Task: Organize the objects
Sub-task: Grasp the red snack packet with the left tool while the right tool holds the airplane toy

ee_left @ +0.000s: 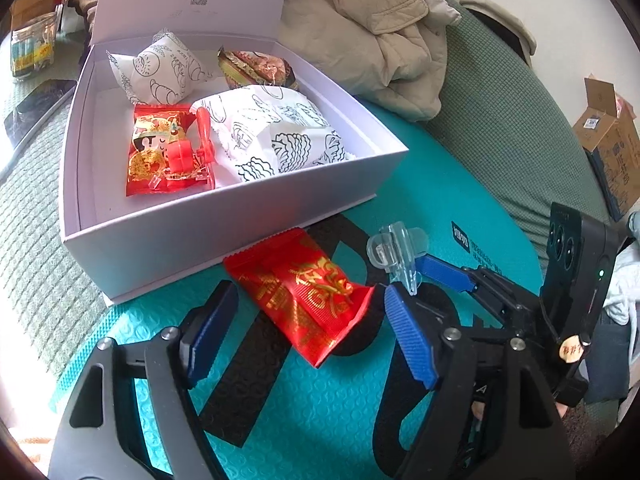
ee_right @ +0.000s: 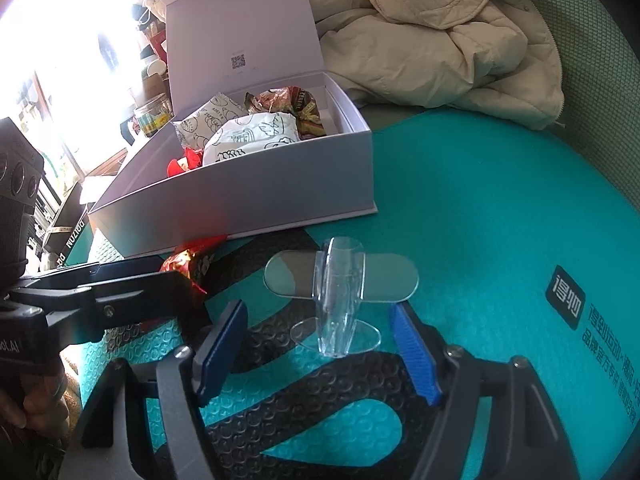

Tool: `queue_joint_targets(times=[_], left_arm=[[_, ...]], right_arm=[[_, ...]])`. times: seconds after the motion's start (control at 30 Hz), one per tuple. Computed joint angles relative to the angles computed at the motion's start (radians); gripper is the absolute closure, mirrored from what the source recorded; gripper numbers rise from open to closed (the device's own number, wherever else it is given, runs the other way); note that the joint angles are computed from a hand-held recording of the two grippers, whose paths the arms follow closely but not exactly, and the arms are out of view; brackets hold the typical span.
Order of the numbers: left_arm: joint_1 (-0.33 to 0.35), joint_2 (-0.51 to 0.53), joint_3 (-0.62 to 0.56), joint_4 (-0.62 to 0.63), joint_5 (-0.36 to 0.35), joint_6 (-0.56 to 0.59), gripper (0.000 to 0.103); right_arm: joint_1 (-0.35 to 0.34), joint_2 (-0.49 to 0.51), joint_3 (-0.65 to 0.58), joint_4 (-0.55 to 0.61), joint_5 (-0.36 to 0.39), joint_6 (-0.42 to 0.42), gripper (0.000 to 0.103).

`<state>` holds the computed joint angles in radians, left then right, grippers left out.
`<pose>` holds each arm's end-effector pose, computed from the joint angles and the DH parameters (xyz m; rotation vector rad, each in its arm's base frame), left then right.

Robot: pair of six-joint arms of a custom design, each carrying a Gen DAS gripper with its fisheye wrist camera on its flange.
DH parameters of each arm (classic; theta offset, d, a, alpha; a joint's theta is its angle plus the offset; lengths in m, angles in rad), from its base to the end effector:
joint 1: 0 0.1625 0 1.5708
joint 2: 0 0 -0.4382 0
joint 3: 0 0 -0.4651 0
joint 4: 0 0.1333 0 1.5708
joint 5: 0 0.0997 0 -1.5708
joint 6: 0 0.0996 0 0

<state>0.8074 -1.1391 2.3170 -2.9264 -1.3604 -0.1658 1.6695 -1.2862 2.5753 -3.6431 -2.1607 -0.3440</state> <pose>-0.2183 -0.4510 0.0526 0.8588 2.8843 -0.3820 0.1151 -0.3718 0.1480 0.2268 -2.3417 0.8699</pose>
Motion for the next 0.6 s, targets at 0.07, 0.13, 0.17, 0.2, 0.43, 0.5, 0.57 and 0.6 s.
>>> queue_joint_targets(times=[0.07, 0.13, 0.17, 0.2, 0.43, 0.5, 0.57, 0.6], left_arm=[[0.004, 0.006, -0.004, -0.01, -0.006, -0.01, 0.026], [-0.004, 0.015, -0.007, -0.011, 0.013, -0.009, 0.026], [-0.012, 0.018, -0.006, -0.014, 0.029, -0.004, 0.026], [-0.02, 0.023, -0.005, -0.016, 0.046, 0.001, 0.026], [-0.048, 0.049, -0.004, -0.048, 0.123, -0.016, 0.025], [-0.054, 0.051, -0.002, -0.05, 0.146, -0.022, 0.025], [-0.06, 0.043, 0.002, -0.038, 0.172, -0.034, 0.025], [-0.063, 0.039, 0.005, -0.035, 0.183, -0.045, 0.025]], right_arm=[[0.006, 0.011, -0.008, 0.005, -0.008, -0.006, 0.02], [0.014, 0.029, -0.021, 0.0, -0.036, -0.013, 0.019], [0.017, 0.037, -0.027, -0.004, -0.05, -0.018, 0.019], [0.018, 0.044, -0.034, -0.007, -0.064, -0.021, 0.019], [0.004, 0.058, -0.07, -0.002, -0.106, -0.058, 0.012], [0.002, 0.059, -0.077, 0.012, -0.105, -0.077, 0.01], [0.003, 0.067, -0.084, 0.013, -0.111, -0.093, 0.009], [0.002, 0.068, -0.085, 0.012, -0.112, -0.096, 0.01]])
